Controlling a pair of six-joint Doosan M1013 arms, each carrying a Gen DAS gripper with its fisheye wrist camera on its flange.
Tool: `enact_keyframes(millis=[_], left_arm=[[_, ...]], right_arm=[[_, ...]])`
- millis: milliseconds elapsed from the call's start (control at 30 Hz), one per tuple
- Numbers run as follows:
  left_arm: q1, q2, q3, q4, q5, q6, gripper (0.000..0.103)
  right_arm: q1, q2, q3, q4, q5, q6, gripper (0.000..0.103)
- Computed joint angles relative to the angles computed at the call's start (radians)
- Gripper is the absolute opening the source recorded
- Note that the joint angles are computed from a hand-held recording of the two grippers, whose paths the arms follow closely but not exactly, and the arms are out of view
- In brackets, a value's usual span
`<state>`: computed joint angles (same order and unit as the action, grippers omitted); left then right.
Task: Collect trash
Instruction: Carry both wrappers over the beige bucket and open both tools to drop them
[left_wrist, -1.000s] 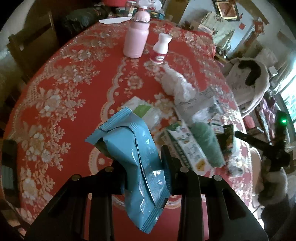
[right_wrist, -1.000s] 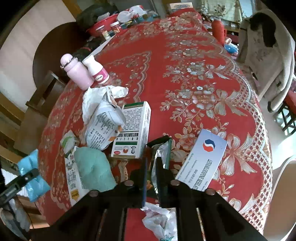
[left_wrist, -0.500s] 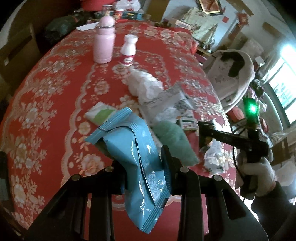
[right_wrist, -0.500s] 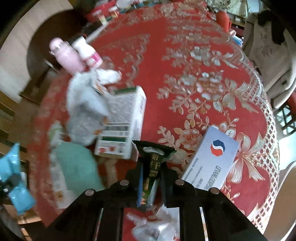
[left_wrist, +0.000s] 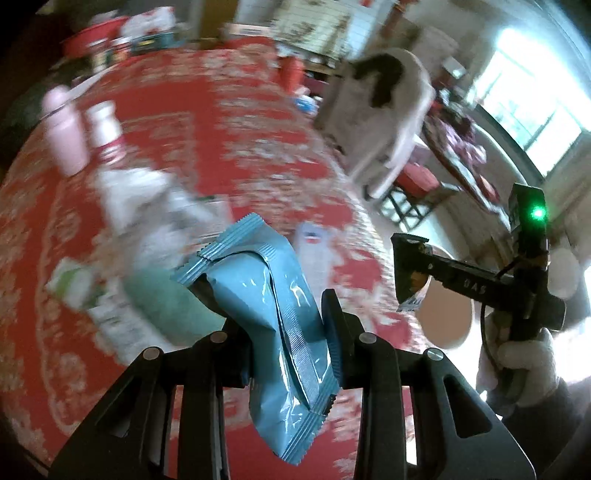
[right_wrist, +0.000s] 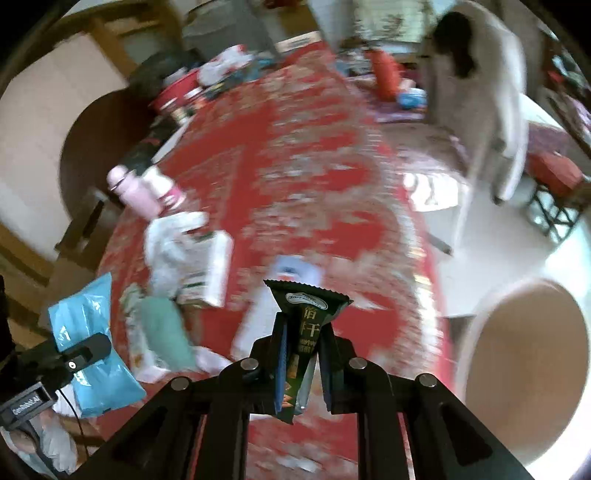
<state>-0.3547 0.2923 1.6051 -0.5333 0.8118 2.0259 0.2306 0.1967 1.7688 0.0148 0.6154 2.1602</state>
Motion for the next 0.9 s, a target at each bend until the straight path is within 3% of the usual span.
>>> enact_keyframes(millis=[400, 633, 833, 867, 900], left_arm=[[-0.194, 0.07, -0.061, -0.004, 0.047, 0.033, 0.03], [-0.266, 0.101, -0.077, -0.02, 0.041, 0.029, 0.033], [-0.292, 0.124, -0.086, -0.081, 0.028, 0.051, 0.043], [-0.291, 0.128, -0.086, -0.106, 0.031, 0.066, 0.043], [-0.289, 0.134, -0.089, -0.132, 0.04, 0.078, 0.043]], right_arm=[[-0.124, -0.158, 0.201, -0.132, 0.054, 0.213, 0.014], [-0.18, -0.197, 0.261, -0.152, 0.083, 0.239, 0.014], [-0.202, -0.213, 0.283, -0.195, 0.089, 0.286, 0.014], [-0.204, -0.215, 0.284, -0.209, 0.092, 0.301, 0.022], [-0.203, -0.218, 0.288, -0.228, 0.094, 0.324, 0.04]])
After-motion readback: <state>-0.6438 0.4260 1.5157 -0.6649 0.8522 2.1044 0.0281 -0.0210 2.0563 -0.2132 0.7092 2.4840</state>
